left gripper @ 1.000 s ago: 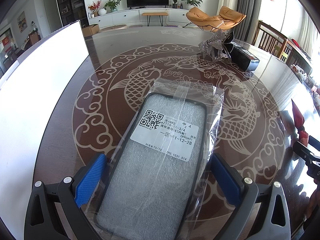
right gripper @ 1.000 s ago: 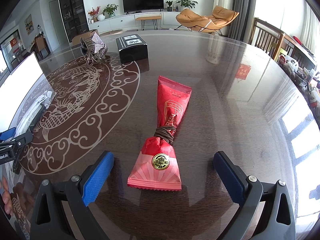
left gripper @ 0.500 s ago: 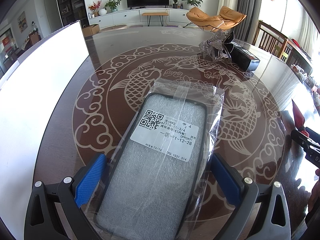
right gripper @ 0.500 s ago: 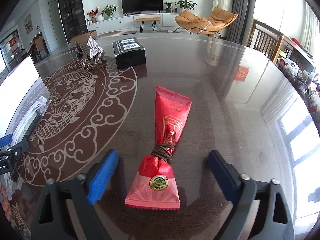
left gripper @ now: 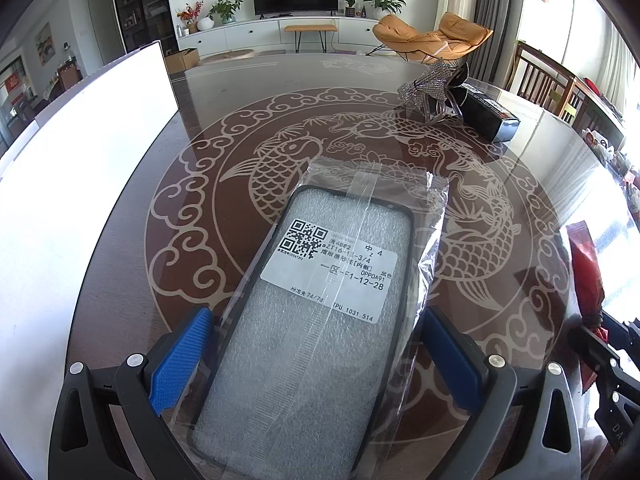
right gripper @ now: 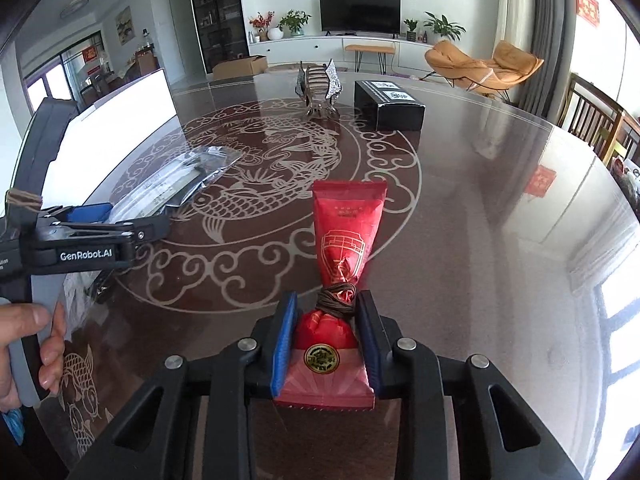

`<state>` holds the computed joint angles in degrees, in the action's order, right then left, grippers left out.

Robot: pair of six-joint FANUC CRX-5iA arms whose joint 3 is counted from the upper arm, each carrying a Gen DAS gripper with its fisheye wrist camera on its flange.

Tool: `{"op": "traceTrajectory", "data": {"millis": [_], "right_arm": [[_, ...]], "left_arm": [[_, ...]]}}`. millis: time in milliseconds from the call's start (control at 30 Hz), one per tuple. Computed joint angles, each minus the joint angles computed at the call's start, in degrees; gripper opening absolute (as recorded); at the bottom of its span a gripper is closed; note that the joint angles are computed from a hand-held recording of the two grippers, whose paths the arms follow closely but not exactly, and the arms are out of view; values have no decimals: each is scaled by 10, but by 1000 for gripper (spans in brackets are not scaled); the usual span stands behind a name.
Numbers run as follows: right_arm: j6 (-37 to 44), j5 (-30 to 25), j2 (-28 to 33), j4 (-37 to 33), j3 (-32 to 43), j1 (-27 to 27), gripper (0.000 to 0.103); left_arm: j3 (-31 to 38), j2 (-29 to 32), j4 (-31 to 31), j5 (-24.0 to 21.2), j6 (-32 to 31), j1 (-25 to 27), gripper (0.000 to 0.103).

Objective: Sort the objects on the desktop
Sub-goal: 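Grasp the red candy packet with the right gripper while the left holds the phone case, then carry both items over the white box and open both grippers to drop them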

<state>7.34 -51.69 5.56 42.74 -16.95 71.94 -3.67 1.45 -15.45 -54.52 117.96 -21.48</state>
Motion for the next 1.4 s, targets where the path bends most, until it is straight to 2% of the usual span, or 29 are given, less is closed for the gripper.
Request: {"op": "traceTrajectory", "data": {"millis": [67,100,200,267,367,400,433,467,500,567,600,633,667,733,933,1133,1267,1400], "right_arm": [[-12,14,-11,-4,-11,-2,34],[-6,22,-17,-17,-12,-6,39],[56,18,-27,-86,9,-18,51],[91,10,-28,-127,26,-26,54],[158,-4,-23,-205,63,-47,55],[168,-9,-20,-220,73,-52,55],[176,-15,-17,-234,84,-57,55],[183,-20,-13,-251,94,-63,55],[187,-21,-11,-262,101,-67,55],[197,-32,-1,-278,118,-73,55],[204,-45,7,-277,129,-72,51],[211,-61,14,-274,139,-70,42],[219,-69,19,-274,145,-68,24],[215,-79,18,-266,147,-64,24],[202,-57,-22,-260,126,-56,24],[226,-75,-13,-271,165,-50,24],[262,-76,16,-258,227,-37,24],[309,-70,72,-263,326,-24,24]], "left_arm": [[-5,-2,10,5,-12,5,103],[-7,-3,19,6,-27,8,103],[-22,-8,86,5,-145,35,103],[-20,-5,116,-16,-200,49,103],[-16,-1,135,-38,-243,59,103],[-19,-4,138,-35,-252,60,98],[-22,-7,141,-28,-258,61,88],[-22,-9,142,-27,-263,60,83],[-19,-9,139,-29,-259,59,74],[-20,-10,139,-26,-251,60,74],[-23,-13,136,-21,-245,59,74],[-25,-16,132,-20,-238,59,74],[-31,-22,134,-15,-234,59,74],[-43,-35,144,-6,-234,65,74],[-73,-89,168,23,-228,76,74],[-91,-134,223,46,-250,106,74],[-112,-188,295,43,-300,174,74],[-118,-241,332,14,-355,276,74]]}}
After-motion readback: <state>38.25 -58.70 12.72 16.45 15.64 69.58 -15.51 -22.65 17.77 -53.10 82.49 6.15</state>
